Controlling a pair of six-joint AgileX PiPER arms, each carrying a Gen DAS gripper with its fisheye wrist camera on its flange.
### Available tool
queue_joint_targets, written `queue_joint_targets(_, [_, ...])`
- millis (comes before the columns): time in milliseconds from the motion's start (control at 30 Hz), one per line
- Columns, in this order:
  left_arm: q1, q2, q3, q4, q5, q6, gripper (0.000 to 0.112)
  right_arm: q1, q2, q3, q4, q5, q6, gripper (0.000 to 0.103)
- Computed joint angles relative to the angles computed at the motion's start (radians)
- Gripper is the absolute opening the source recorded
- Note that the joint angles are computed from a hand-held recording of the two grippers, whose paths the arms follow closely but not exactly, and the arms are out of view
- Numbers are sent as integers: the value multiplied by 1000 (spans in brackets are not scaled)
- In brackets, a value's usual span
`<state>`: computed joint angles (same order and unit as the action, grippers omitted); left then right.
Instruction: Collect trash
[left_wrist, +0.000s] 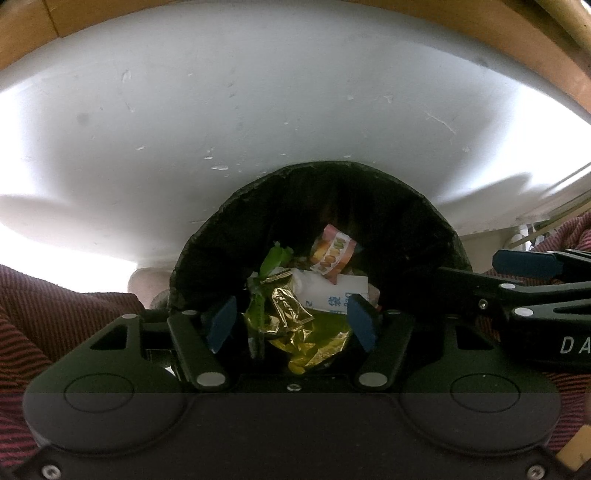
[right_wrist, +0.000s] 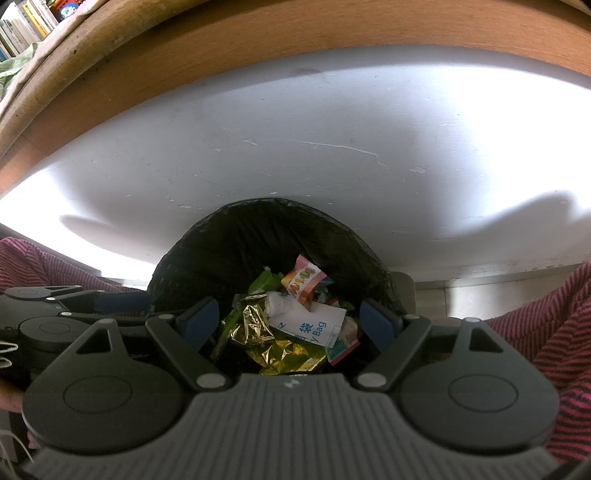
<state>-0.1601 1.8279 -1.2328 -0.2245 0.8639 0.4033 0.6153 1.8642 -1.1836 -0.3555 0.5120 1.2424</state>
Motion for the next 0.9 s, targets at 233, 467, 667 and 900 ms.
queue_joint_targets(233, [-9, -15, 14, 11, -22, 1, 69, 1, 1, 3, -9, -1, 10, 90])
queue_joint_targets(467, [-4, -22, 22, 5, -34, 5, 75, 1, -1, 6, -16, -2, 18, 90])
queue_joint_targets(667, [-7, -26, 31, 13, -50, -6, 78, 1, 0, 5, -17, -2, 17, 90])
queue_joint_targets(900, [-6, -26, 34, 9, -51, 5, 80, 2, 2, 3, -23, 2, 27, 90])
